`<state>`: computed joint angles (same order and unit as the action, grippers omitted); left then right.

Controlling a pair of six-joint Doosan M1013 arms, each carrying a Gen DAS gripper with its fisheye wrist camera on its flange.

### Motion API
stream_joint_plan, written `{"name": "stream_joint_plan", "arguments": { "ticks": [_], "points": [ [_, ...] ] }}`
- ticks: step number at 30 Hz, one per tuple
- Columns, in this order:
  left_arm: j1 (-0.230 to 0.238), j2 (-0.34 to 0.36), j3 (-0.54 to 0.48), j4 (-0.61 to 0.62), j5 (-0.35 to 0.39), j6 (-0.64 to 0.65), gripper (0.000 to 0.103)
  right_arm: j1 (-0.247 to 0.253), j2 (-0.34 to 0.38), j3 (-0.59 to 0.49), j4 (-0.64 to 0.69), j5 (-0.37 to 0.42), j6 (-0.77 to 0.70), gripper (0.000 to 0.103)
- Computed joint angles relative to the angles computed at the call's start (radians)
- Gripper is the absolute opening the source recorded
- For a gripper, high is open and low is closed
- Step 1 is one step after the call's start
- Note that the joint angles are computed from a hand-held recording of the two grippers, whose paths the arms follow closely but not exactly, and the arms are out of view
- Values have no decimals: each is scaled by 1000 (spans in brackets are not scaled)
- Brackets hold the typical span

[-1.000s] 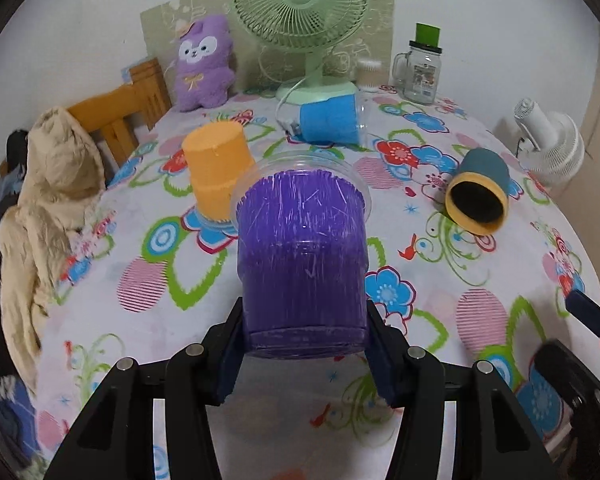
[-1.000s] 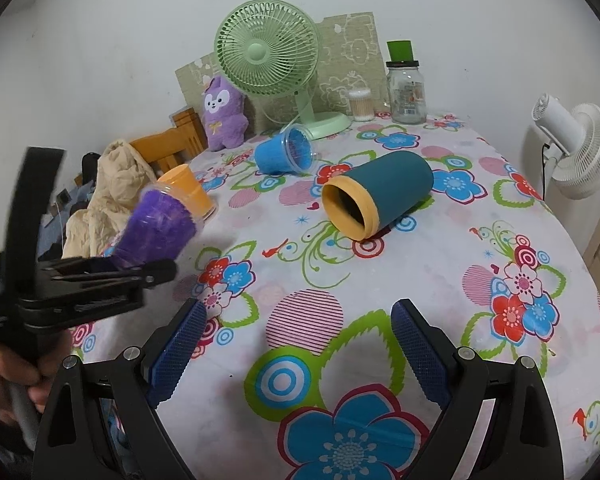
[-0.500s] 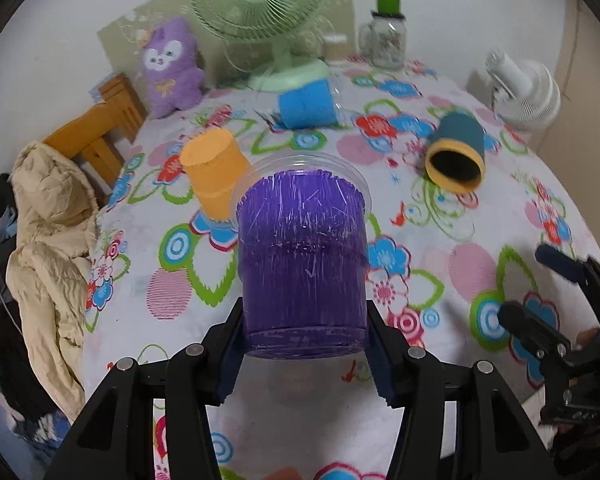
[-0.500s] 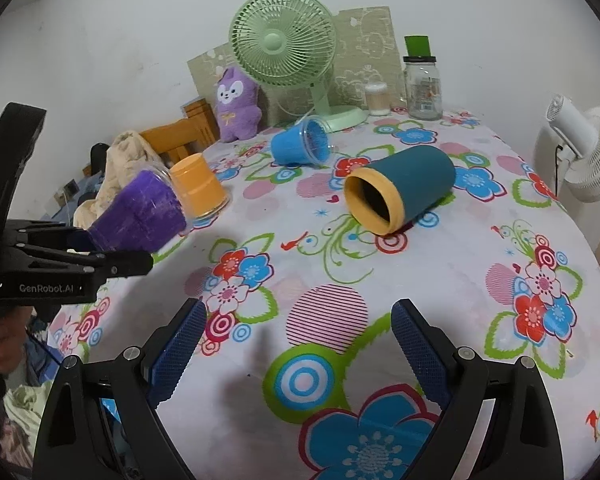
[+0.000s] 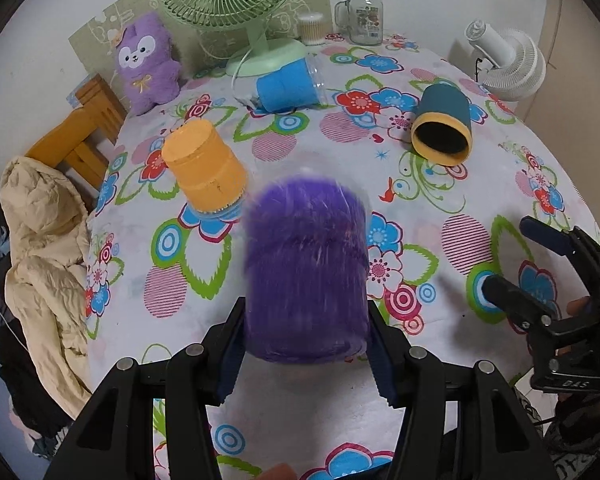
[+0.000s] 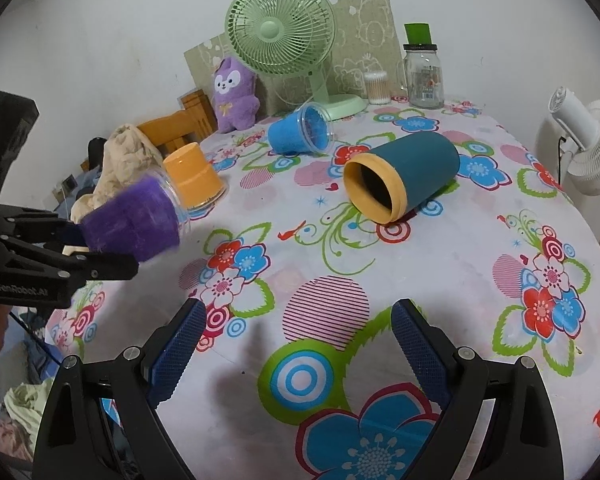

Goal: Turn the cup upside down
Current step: 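Rotate the left gripper to turn the purple cup rim-down, then lower the inverted purple cup onto the table and open the left gripper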

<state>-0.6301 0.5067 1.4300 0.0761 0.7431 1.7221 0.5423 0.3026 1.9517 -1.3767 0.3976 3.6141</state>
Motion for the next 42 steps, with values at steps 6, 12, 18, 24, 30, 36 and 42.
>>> {"name": "stream_joint_plan", "arguments": {
  "ticks": [6, 12, 18, 24, 30, 36, 42],
  "points": [
    [-2, -2, 2, 10, -14, -1, 50, -3, 1, 1, -2, -9, 0, 95],
    [1, 2, -4, -11, -4, 10, 50, -4, 3, 1, 0, -7, 3, 95],
    [3, -1, -2, -18, -7, 12, 50, -4, 4, -1, 7, -10, -10, 95],
    [14, -7, -5, -107, 21, 70, 50, -4, 9, -7, 28, -15, -35, 95],
    [13, -17, 6, -113, 3, 83, 58, -1, 10, -8, 30, -12, -40, 95],
    [20, -34, 22, -137, -26, 88, 76, -2, 11, -11, 44, -13, -52, 95],
    [21, -64, 64, -89, -113, 34, 93, -1, 11, -14, 55, -10, -65, 95]
  ]
}}
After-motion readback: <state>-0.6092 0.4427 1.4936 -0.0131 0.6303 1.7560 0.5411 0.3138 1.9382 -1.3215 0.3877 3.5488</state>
